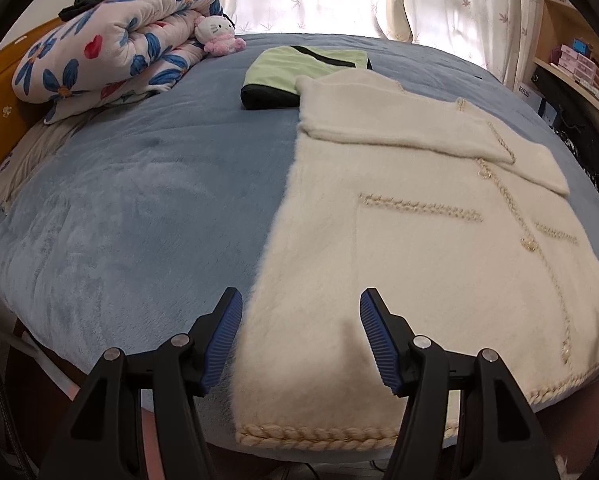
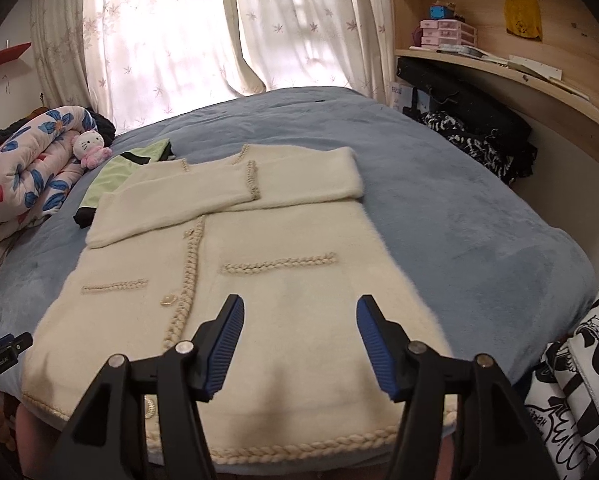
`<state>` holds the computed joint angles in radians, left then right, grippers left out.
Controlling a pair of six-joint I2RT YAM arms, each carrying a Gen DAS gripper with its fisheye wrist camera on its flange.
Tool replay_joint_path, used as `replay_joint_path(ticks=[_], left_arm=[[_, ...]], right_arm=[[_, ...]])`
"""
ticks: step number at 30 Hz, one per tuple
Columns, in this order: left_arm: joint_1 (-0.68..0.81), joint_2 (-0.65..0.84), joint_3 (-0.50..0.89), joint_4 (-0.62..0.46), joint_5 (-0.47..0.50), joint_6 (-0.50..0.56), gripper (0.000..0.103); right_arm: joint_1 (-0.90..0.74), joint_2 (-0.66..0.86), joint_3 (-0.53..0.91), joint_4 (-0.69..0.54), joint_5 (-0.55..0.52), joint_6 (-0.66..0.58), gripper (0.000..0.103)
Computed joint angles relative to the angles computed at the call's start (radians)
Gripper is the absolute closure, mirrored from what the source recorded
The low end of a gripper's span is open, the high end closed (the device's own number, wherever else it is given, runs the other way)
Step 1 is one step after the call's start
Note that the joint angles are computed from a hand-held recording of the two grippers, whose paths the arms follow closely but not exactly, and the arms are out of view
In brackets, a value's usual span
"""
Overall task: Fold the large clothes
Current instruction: 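Move both open tools back to the braided hem of the cardigan, then grasp the braided hem corners with both tools and lift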
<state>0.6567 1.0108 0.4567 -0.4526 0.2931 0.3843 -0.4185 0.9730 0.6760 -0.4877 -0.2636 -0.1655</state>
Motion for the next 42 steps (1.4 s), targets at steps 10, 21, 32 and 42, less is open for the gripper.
replay_joint_path(ticks=[10, 21, 32, 42], left_arm=[[0.157, 0.179, -0.047, 0.075, 0.141, 0.181, 0.042], [0.354, 0.332, 0.024, -0.069, 0.340, 0.391, 0.040], [0.386, 0.369, 0.029, -0.130, 0.355, 0.485, 0.033], [0.428, 0.468, 0.084, -0.244, 0.398, 0.576, 0.033]], right_arm=[[-0.227, 0.058, -0.068, 0.027, -0.112, -0.176, 0.044], [-0.481, 0.269, -0.041, 0.025, -0.266, -0.343, 0.044], [-0.543, 0.390, -0.005, -0.028, -0.356, -0.442, 0.051], [-0.536, 0.408, 0.019, -0.117, -0.434, -0.515, 0.076]])
